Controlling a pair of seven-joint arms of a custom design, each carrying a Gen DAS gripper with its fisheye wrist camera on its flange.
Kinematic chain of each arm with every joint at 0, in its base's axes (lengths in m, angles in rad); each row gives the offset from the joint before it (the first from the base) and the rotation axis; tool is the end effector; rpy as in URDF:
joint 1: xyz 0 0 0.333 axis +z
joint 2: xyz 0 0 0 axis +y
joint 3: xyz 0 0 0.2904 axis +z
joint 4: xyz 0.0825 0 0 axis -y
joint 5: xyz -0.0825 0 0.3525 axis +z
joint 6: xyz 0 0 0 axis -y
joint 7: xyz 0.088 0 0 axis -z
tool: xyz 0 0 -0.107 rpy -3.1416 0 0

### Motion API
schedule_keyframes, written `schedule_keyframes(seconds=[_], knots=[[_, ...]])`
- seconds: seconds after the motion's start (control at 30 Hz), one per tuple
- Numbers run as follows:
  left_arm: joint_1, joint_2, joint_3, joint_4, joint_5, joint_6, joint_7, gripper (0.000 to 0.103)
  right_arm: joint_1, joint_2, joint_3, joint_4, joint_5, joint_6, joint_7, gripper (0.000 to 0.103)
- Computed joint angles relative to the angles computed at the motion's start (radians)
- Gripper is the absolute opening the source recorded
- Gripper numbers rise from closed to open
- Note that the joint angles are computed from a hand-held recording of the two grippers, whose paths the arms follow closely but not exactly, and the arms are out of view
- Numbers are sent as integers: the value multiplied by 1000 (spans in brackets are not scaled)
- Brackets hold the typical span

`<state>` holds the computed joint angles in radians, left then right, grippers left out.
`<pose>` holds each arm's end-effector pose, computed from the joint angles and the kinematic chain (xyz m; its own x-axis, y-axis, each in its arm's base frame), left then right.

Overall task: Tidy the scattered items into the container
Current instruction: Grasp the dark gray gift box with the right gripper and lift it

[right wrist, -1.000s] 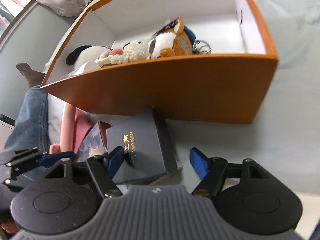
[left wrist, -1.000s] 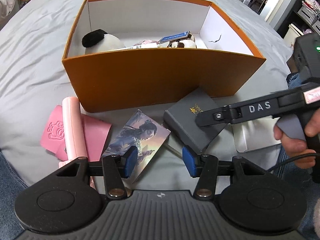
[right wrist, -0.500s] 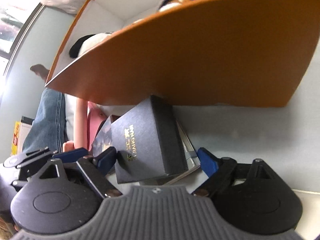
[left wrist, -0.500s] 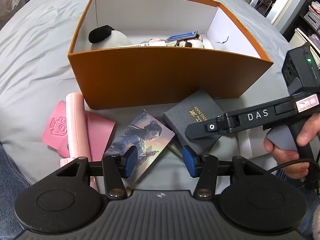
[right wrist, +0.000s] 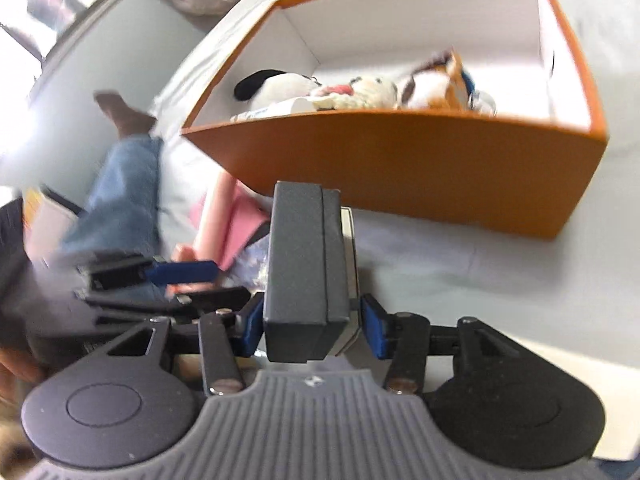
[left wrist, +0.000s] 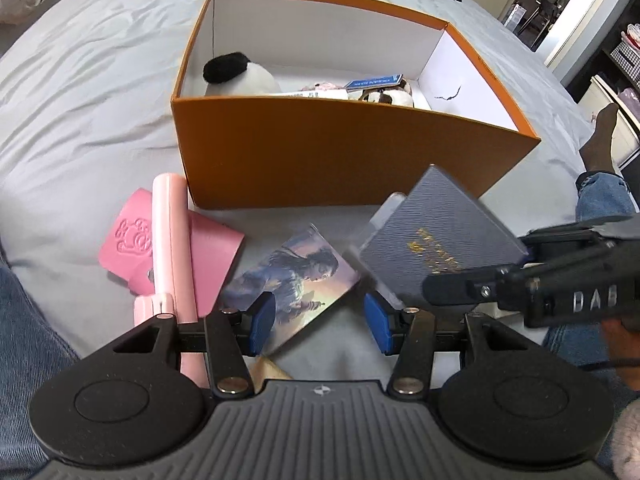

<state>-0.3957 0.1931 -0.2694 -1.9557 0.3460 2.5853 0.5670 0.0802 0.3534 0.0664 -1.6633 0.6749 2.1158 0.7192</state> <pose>0.4735 -0.3698 0.4223 0.0530 -0.9761 0.2108 -0.8992 -0.1385 -0.4151 0.6237 0.1166 0.4117 0.6355 -0.6658 -0.3910 -0.7656 -0.4778 -0.4308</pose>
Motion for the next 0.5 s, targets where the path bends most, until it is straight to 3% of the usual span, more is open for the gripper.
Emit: schedule_keyframes(seconds=[0.07, 0.27, 0.5], knots=[[3, -4, -5, -4, -25, -2, 2, 59, 21, -69, -4, -91, -41, 102, -70, 53], [16, -14, -19, -11, -129, 11, -8, 55, 40, -146, -18, -232, -111, 240, -184, 53], [24, -31, -24, -49, -224, 119, -61, 54, 67, -183, -17, -297, -127, 315, -172, 53]])
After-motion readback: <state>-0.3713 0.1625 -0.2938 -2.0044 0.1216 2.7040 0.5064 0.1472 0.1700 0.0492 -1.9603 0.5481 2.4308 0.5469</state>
